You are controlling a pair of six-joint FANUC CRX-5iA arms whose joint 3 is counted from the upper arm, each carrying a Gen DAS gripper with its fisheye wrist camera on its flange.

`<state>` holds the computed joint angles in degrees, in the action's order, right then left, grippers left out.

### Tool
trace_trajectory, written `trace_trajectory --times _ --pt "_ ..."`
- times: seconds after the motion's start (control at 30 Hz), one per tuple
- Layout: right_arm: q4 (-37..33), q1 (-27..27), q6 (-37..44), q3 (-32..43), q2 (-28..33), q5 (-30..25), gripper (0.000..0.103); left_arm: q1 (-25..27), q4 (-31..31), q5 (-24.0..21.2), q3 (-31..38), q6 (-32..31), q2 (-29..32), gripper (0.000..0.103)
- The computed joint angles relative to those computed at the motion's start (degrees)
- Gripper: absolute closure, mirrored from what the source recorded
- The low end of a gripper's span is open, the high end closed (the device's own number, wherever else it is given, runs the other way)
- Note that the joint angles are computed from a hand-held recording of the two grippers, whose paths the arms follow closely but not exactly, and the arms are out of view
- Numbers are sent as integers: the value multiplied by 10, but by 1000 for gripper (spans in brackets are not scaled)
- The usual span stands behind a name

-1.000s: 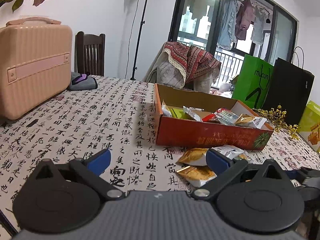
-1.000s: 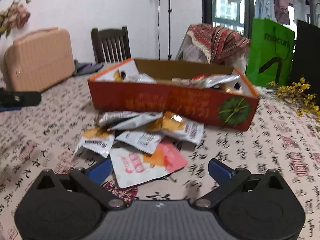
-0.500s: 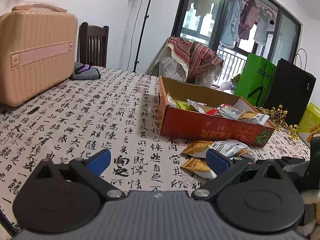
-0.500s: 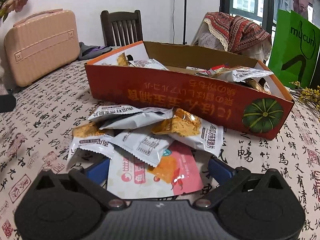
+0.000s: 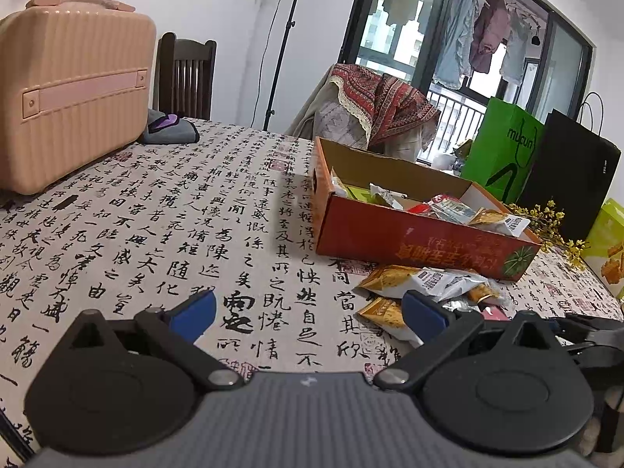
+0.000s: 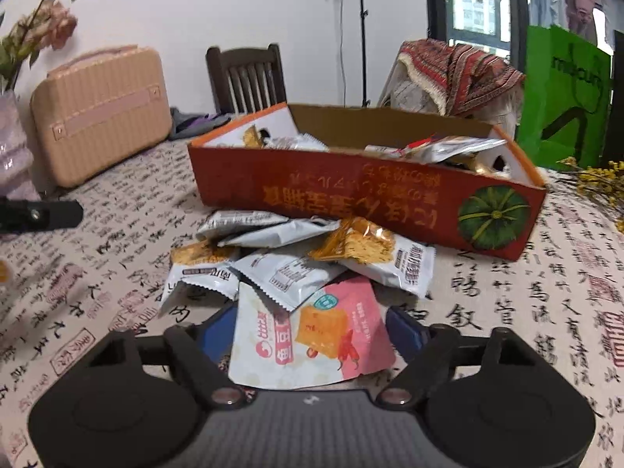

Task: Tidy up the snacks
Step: 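Grasp the pink packet from the pile with the right gripper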

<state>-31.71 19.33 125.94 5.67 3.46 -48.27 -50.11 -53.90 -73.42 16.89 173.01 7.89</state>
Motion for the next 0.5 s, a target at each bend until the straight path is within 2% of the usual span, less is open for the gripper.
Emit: trace_trajectory --times 0.1,0.17,0.5 --pt "-18 -14 17 -9 -14 1 36 -1 2 2 5 -7 4 0" --pt "-24 -22 22 -14 -22 1 51 0 5 5 9 -12 8 0" --pt "-57 -68 34 -35 -48 11 52 4 21 14 32 -38 28 0"
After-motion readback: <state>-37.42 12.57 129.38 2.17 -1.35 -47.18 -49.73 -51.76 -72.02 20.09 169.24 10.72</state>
